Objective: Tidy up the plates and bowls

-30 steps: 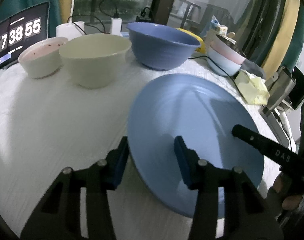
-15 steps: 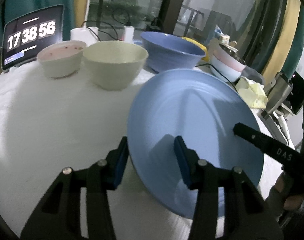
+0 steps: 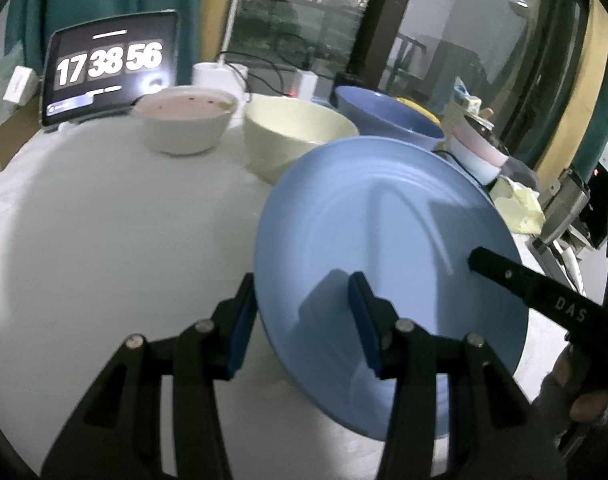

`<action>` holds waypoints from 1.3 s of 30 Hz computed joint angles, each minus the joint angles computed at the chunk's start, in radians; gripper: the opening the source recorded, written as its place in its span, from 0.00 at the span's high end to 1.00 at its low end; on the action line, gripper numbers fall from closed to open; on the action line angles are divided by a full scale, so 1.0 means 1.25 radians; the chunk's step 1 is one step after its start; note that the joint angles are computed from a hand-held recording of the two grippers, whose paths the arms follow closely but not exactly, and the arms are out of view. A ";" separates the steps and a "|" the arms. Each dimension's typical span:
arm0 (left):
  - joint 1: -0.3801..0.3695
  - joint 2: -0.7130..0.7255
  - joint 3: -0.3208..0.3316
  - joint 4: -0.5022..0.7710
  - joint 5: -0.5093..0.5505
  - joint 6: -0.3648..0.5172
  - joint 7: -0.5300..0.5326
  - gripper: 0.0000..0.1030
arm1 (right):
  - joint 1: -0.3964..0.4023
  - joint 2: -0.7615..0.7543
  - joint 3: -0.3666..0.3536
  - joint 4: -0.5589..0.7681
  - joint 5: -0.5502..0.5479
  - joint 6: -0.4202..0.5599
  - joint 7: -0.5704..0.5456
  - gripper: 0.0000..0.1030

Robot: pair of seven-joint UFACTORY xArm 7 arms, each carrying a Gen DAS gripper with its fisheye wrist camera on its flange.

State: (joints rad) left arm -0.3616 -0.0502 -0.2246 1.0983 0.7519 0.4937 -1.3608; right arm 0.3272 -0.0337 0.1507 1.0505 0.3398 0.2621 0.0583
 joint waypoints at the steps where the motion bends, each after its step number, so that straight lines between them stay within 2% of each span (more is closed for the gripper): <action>1: 0.002 -0.010 0.002 -0.011 0.001 -0.003 -0.003 0.55 | 0.002 0.003 0.003 0.004 -0.009 0.002 0.008 0.65; 20: 0.141 -0.184 -0.039 -0.198 -0.033 -0.042 -0.026 0.55 | 0.061 0.103 0.050 0.131 -0.128 0.036 0.095 0.65; 32: 0.219 -0.252 -0.051 -0.278 -0.104 -0.066 0.034 0.55 | 0.103 0.194 0.061 0.237 -0.186 0.076 0.133 0.65; 39: 0.242 -0.260 -0.051 -0.297 -0.149 -0.071 0.071 0.55 | 0.117 0.235 0.060 0.286 -0.201 0.103 0.138 0.65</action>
